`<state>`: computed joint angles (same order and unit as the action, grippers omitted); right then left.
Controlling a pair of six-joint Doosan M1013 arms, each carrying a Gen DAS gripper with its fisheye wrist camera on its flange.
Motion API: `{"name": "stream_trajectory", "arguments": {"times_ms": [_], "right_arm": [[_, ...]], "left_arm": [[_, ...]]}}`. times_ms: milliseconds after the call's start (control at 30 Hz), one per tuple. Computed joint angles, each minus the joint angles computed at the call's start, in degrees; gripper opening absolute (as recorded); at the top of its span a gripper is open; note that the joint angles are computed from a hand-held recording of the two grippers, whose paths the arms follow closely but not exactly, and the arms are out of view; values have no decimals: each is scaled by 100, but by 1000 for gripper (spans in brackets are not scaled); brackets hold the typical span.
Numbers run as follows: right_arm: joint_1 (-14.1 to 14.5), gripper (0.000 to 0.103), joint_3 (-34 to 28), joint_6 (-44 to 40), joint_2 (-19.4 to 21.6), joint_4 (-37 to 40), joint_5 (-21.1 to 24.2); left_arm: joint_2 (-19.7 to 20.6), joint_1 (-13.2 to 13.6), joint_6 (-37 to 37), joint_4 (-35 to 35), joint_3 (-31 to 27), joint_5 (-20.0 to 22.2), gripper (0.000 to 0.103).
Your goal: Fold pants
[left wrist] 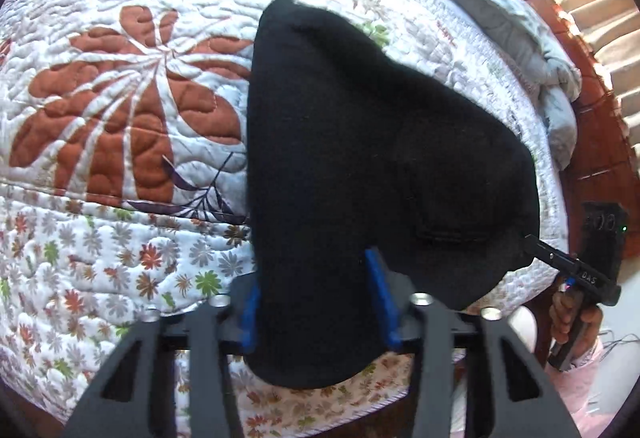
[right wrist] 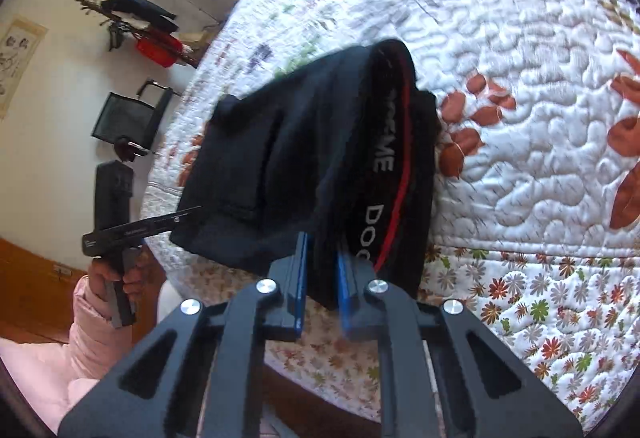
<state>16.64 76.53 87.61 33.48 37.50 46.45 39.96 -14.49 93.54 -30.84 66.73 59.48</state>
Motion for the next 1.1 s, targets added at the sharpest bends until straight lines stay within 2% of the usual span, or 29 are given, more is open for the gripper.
{"name": "stream_trajectory", "arguments": {"times_ms": [100, 167, 300, 367, 433, 467, 500, 533, 600, 700, 867, 1100], "right_arm": [[52, 11, -76, 290, 0, -432, 158], [87, 11, -147, 571, 113, -765, 328], [41, 13, -57, 585, 190, -546, 233], [69, 20, -94, 610, 163, -719, 233], [92, 36, -51, 709, 75, -989, 153], [115, 38, -38, 828, 19, -1157, 94], [128, 45, -10, 929, -25, -1293, 36], [143, 56, -6, 1121, -58, -1494, -2], [153, 69, 4, 1394, -90, -1727, -41], [121, 71, -31, 1538, -26, -1708, 42], [87, 71, -193, 1430, 203, -1341, 230], [-82, 71, -151, 835, 410, -288, 148]], "left_arm": [[-24, -19, 9, 120, 9, 1, 38], [36, -95, -48, 487, -29, 36, 42], [68, -38, 10, 260, 31, 8, 45], [24, -46, 6, 365, 47, -18, 51], [-25, -78, -127, 675, 13, -58, 67], [-48, -88, -182, 800, 3, -74, 71], [-80, -95, -210, 902, 15, -121, 76], [-103, -107, -246, 1025, 6, -167, 78], [-90, -125, -243, 1125, -49, -144, 83], [57, -145, -270, 1233, -264, 57, 84], [242, -160, -245, 985, -422, 169, 84], [398, -149, 13, 499, -555, 211, 86]]}}
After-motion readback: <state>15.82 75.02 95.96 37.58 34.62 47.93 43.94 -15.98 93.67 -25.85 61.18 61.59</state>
